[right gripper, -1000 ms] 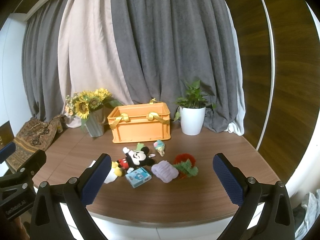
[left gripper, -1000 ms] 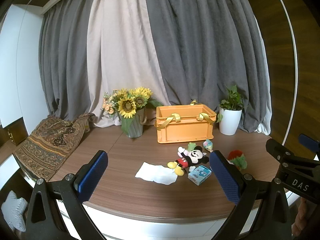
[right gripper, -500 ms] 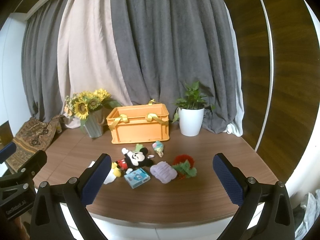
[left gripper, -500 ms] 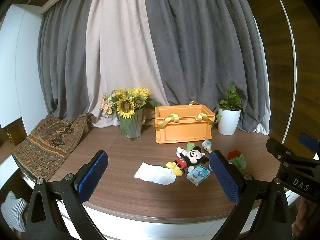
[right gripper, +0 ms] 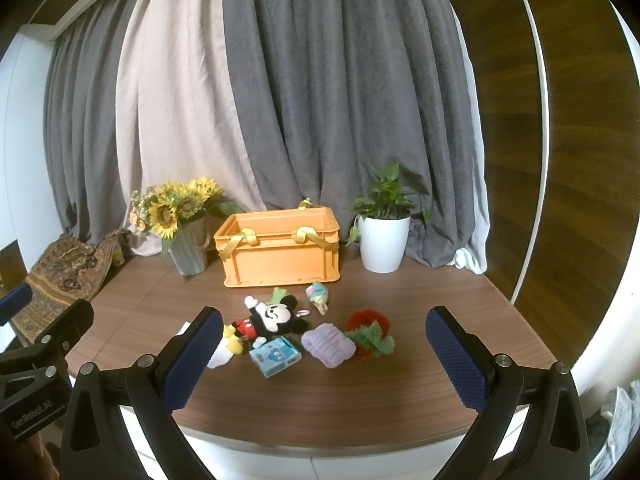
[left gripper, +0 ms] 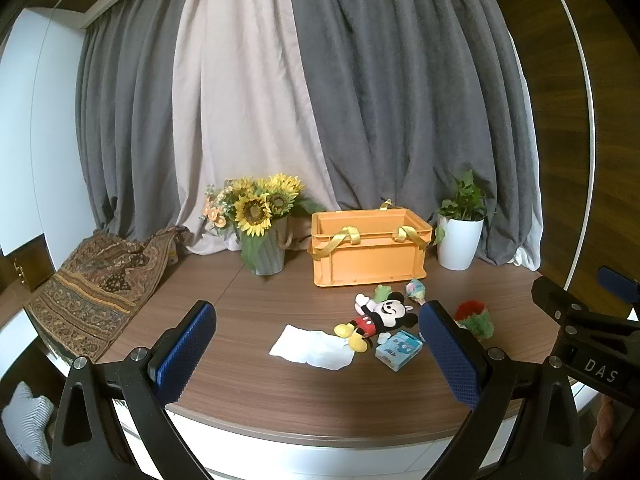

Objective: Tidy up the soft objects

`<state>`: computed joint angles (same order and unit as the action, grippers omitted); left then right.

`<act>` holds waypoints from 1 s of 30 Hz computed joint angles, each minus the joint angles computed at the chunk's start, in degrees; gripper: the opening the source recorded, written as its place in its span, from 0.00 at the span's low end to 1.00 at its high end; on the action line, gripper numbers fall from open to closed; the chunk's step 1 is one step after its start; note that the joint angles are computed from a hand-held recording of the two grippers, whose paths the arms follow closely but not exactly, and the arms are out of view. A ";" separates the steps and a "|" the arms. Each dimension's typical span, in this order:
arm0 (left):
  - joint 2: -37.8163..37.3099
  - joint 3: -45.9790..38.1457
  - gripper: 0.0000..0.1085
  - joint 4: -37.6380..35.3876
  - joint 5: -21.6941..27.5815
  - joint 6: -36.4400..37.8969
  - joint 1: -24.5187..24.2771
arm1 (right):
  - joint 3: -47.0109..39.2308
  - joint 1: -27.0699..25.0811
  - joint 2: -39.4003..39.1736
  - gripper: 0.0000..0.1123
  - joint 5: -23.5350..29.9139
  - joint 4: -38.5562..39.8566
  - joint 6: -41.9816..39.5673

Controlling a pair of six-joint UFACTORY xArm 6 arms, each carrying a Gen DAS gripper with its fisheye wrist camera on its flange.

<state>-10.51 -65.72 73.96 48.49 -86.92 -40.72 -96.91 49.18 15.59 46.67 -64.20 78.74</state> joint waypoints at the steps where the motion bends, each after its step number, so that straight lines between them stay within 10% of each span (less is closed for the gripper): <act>1: 0.13 -0.14 0.95 -0.11 0.10 0.08 0.05 | -0.24 -0.05 0.16 0.92 -0.05 0.23 -0.24; 19: 4.36 0.29 0.95 -5.84 -8.67 4.97 8.27 | -9.70 -1.81 10.45 0.92 -2.77 8.95 -7.85; 30: 13.58 -4.57 0.89 -9.88 -19.34 12.55 16.27 | -29.58 -3.54 27.00 0.91 -0.24 19.72 -18.21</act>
